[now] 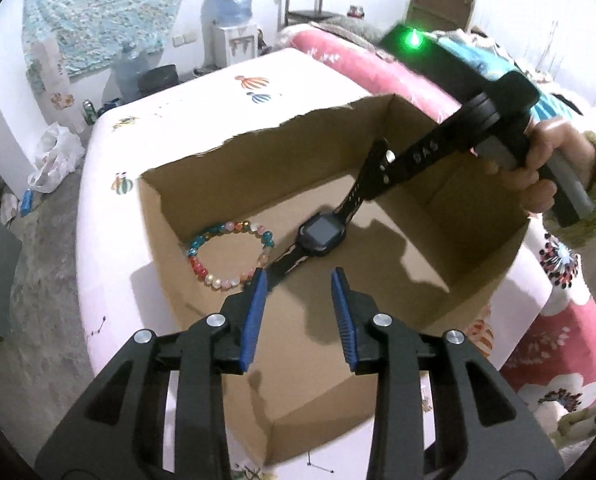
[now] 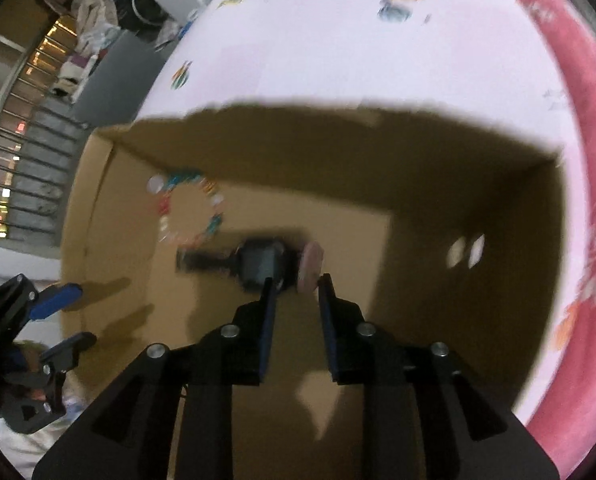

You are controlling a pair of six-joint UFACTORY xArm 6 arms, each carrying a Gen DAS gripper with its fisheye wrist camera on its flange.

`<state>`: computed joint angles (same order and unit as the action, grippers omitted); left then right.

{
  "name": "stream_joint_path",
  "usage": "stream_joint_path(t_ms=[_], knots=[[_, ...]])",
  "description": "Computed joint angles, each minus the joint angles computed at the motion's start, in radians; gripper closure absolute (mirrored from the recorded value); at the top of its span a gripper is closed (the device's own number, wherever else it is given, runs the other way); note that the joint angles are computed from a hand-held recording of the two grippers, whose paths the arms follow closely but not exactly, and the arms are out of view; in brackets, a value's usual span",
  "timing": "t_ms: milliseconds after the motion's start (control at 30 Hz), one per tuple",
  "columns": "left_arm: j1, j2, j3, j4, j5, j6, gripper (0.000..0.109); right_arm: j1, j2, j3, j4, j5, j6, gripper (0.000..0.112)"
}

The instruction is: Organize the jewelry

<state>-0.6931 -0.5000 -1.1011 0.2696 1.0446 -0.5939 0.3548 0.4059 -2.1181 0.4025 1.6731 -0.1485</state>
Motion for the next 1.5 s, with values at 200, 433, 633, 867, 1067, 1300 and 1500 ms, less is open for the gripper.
stream_joint_path(t_ms=[200,433,633,867,1067,1300,1500], knots=[[-0.056,-0.124,0.070,0.092,0.017,-0.117,0.061,0.008,-0.046,0.021,-0.045,-0.015,0.015,0.075],[-0.134,-0.230,0.127,0.208,0.073,-0.259,0.051,-0.012,-0.106,0.009,-0.053,-0.069,0.027,0.071],[-0.238,-0.311,0.175,0.303,0.146,-0.406,0.037,-0.014,-0.249,0.148,-0.084,-0.218,0.032,0.063],[-0.359,-0.391,0.268,0.356,0.203,-0.588,0.026,0.028,-0.620,0.562,-0.174,-0.503,0.033,0.027],[-0.410,-0.403,0.358,0.306,0.211,-0.685,0.025,0.144,-0.979,0.971,-0.448,-0.701,0.145,0.016],[-0.420,-0.355,0.420,0.247,0.201,-0.724,0.024,0.218,-1.204,1.257,-0.602,-0.655,0.397,0.016],[-0.386,-0.328,0.455,0.182,0.159,-0.699,0.022,0.270,-1.327,1.392,-0.778,-0.613,0.539,0.016]])
